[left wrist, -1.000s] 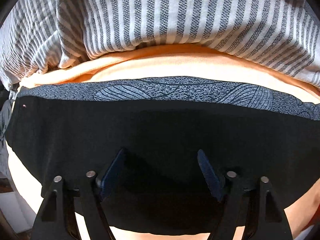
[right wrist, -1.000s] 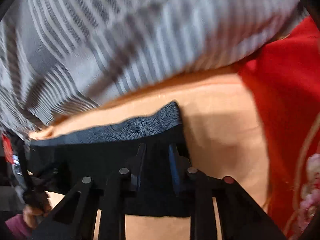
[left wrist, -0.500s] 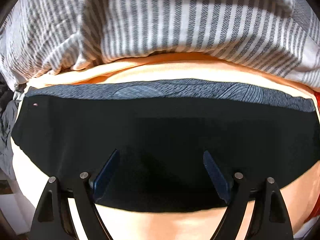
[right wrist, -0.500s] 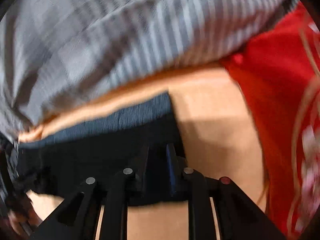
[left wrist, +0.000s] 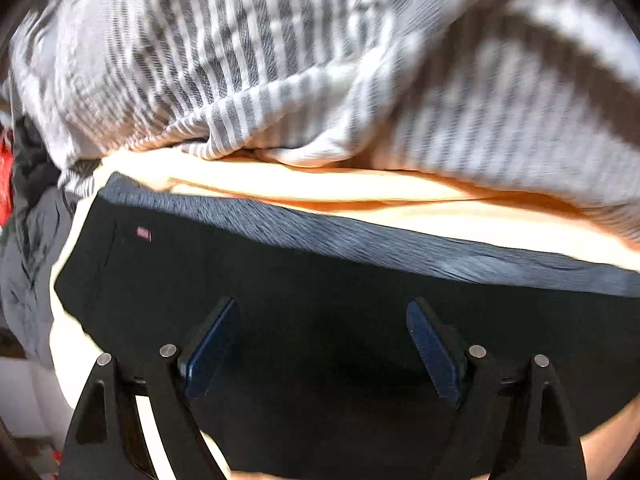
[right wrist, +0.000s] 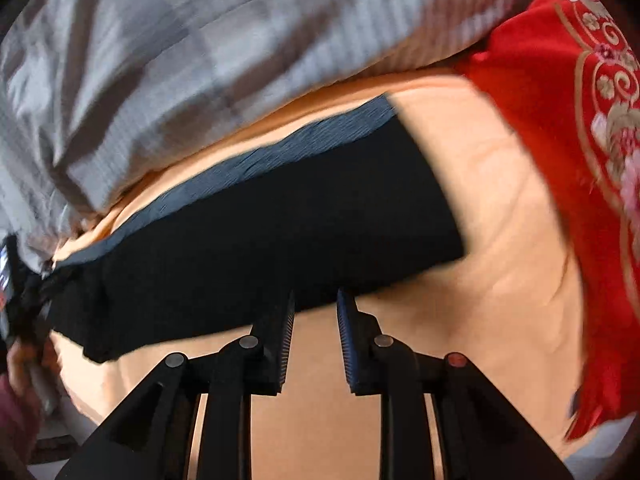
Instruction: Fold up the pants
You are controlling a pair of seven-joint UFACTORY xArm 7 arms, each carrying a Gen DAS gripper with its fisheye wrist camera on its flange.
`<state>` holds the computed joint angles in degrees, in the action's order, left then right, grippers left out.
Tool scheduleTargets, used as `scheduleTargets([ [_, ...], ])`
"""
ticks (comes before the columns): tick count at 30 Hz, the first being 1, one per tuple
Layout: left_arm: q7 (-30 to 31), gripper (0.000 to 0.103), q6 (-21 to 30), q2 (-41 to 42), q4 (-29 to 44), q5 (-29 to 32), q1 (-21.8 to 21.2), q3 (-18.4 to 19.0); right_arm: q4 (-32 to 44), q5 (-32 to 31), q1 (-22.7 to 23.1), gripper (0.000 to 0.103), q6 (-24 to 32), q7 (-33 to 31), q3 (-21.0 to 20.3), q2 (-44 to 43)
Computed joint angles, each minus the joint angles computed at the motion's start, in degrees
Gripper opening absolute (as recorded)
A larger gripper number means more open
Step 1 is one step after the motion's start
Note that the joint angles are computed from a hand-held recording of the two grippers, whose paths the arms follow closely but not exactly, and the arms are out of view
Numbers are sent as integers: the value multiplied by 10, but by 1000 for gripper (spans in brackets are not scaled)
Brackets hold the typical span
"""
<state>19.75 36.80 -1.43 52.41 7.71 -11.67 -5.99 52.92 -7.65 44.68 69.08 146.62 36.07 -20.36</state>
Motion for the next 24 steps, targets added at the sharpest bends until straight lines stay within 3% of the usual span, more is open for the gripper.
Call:
scheduleTargets([
  [4, -24, 86, -26, 93, 56, 72, 8, 16, 76, -72, -16, 24, -37, 50, 10, 119],
  [7, 18, 86, 7, 142, 134, 14, 30, 19, 140, -136, -7, 24, -59, 80, -5, 212],
  [10, 47, 86, -5, 188, 204, 10, 42, 30, 197, -203, 16, 25, -72, 99, -31, 276],
  [14, 107, 86, 65, 246, 322, -39, 83, 32, 265, -303, 44, 28, -137, 115, -86, 353],
  [17, 160, 86, 70, 261, 344, -64, 110, 34, 332, -367, 67, 34, -177, 102, -130, 412],
  [19, 165, 88, 26, 278, 333, -32, 105, 53, 368, -395, 79, 38, -209, 98, -158, 450],
  [20, 164, 101, 21, 288, 333, -31, 106, 55, 386, -408, 84, 39, -231, 98, -172, 470],
  [22, 177, 103, 13, 310, 352, -74, 133, 39, 421, -421, 89, 39, -283, 96, -197, 515],
  [24, 190, 103, 14, 310, 353, -80, 137, 37, 448, -422, 94, 39, -320, 90, -216, 547],
])
